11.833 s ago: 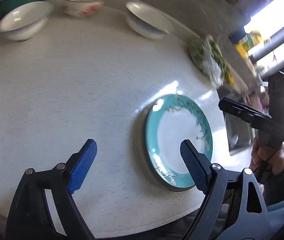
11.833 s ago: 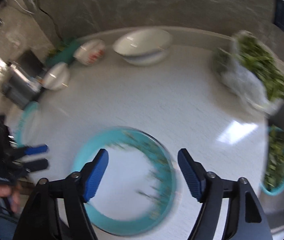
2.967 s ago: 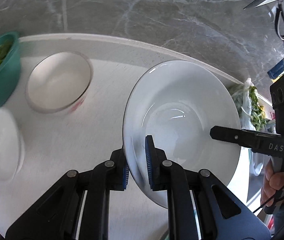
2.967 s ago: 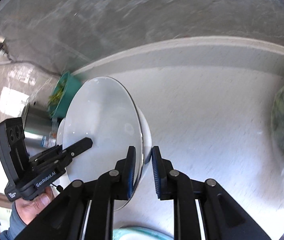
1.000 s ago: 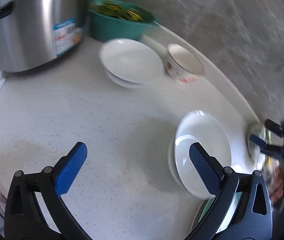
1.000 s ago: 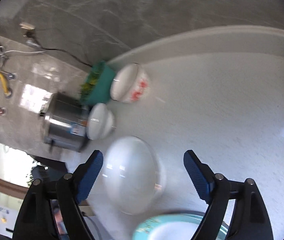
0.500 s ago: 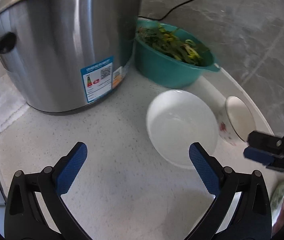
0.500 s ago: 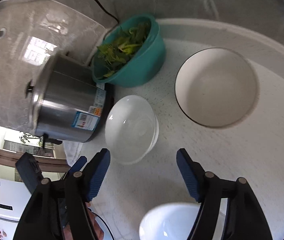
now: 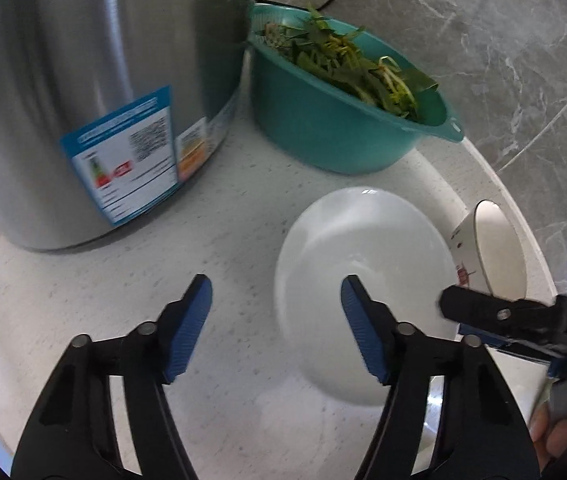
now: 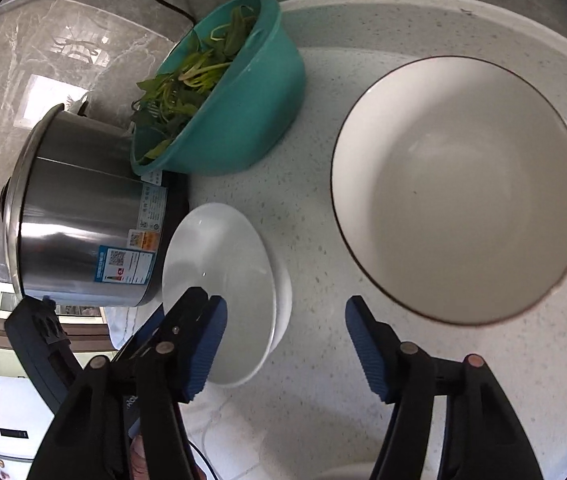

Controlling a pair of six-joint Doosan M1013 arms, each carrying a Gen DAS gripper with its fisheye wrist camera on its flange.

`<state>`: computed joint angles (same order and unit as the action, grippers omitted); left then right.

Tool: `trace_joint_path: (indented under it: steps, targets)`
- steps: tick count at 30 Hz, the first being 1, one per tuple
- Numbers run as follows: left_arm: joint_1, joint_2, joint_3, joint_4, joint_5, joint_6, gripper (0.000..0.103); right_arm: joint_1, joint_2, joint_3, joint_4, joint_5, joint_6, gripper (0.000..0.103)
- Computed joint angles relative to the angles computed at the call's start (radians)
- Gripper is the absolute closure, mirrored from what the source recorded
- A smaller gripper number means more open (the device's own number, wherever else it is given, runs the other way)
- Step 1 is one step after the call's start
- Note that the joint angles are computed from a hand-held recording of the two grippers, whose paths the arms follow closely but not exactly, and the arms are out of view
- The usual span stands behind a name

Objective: Organize plates and bowls
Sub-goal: 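Close both grippers on the small white bowl beside the rice cooker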

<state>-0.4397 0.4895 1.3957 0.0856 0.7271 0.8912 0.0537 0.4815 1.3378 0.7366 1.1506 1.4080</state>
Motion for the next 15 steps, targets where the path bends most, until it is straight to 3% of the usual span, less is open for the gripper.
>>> trace_joint_path:
  steps: [2,5,8,11,13,15]
  targets:
    - [0.007,0.013,-0.015,-0.044,-0.005,0.047,0.063,0.006,0.01,-0.012,-0.012,-0.007,0.007,0.045]
    - [0.017,0.03,-0.038,-0.09,0.0,0.087,0.076,0.01,0.019,-0.016,-0.011,0.0,0.013,0.052]
    - [0.021,0.038,-0.045,-0.128,-0.001,0.126,0.084,0.015,0.02,-0.016,-0.018,-0.003,0.008,0.058]
    - [0.021,0.038,-0.039,-0.137,-0.008,0.135,0.096,0.021,0.026,-0.022,-0.019,-0.002,0.009,0.074]
    - [0.025,0.042,-0.04,-0.167,-0.012,0.163,0.098,0.021,0.031,-0.026,-0.007,0.01,0.001,0.083]
    - [0.027,0.045,-0.044,-0.18,-0.011,0.176,0.098,0.027,0.035,-0.036,-0.019,0.016,0.005,0.084]
